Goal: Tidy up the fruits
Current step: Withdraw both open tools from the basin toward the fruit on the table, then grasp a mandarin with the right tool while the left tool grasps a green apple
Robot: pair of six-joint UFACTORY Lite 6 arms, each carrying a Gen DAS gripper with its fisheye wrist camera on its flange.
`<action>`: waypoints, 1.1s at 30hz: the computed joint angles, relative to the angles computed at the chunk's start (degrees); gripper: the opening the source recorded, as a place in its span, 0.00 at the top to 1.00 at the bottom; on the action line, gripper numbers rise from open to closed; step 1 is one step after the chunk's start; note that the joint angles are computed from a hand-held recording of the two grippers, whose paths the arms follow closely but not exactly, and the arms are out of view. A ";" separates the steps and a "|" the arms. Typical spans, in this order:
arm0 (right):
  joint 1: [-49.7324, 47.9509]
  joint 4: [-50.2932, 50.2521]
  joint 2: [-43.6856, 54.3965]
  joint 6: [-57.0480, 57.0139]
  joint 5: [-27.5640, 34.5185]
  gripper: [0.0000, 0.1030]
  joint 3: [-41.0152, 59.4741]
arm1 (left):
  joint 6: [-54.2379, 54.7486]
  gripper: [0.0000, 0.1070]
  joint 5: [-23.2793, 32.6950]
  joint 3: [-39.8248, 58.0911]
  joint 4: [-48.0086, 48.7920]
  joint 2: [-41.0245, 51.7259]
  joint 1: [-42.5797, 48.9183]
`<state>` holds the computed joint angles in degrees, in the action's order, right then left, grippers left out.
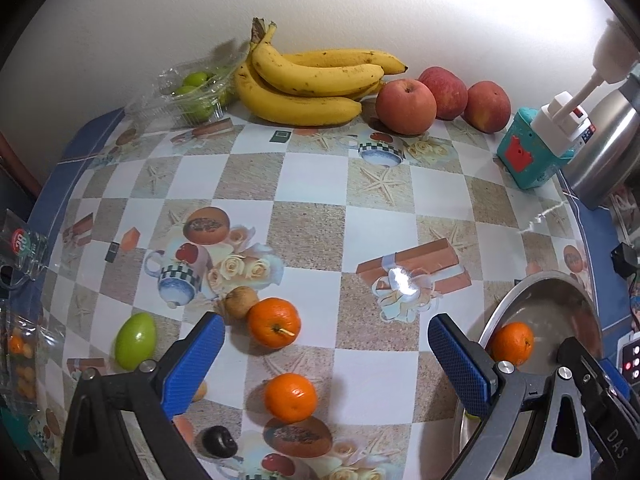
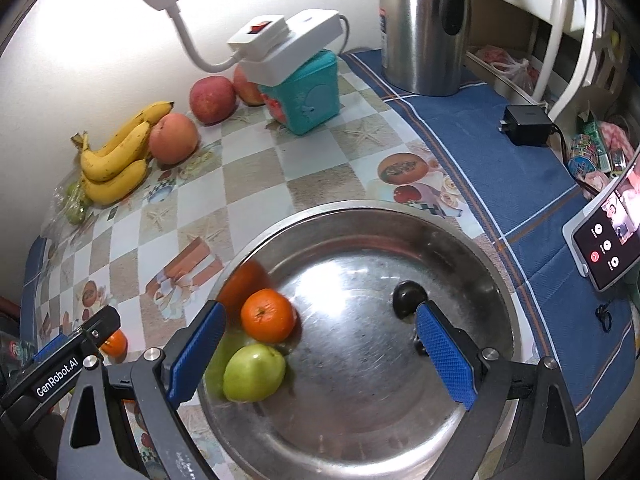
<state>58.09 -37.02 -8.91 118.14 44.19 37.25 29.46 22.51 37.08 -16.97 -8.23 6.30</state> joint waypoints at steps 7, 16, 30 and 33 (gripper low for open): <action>1.82 0.58 3.79 -2.60 1.28 0.07 5.06 | 8.37 0.04 2.16 -0.49 -2.93 -2.47 3.49; 3.00 0.94 9.57 -6.02 0.17 0.07 12.27 | 14.92 0.04 4.43 3.06 -5.32 -1.22 12.39; 4.96 2.09 22.71 -12.63 -3.13 0.07 26.65 | 26.48 0.04 9.34 11.04 -12.04 5.31 28.38; 5.23 3.16 26.07 -15.15 -3.86 0.07 30.18 | 27.59 0.04 9.93 12.78 -12.43 7.54 30.74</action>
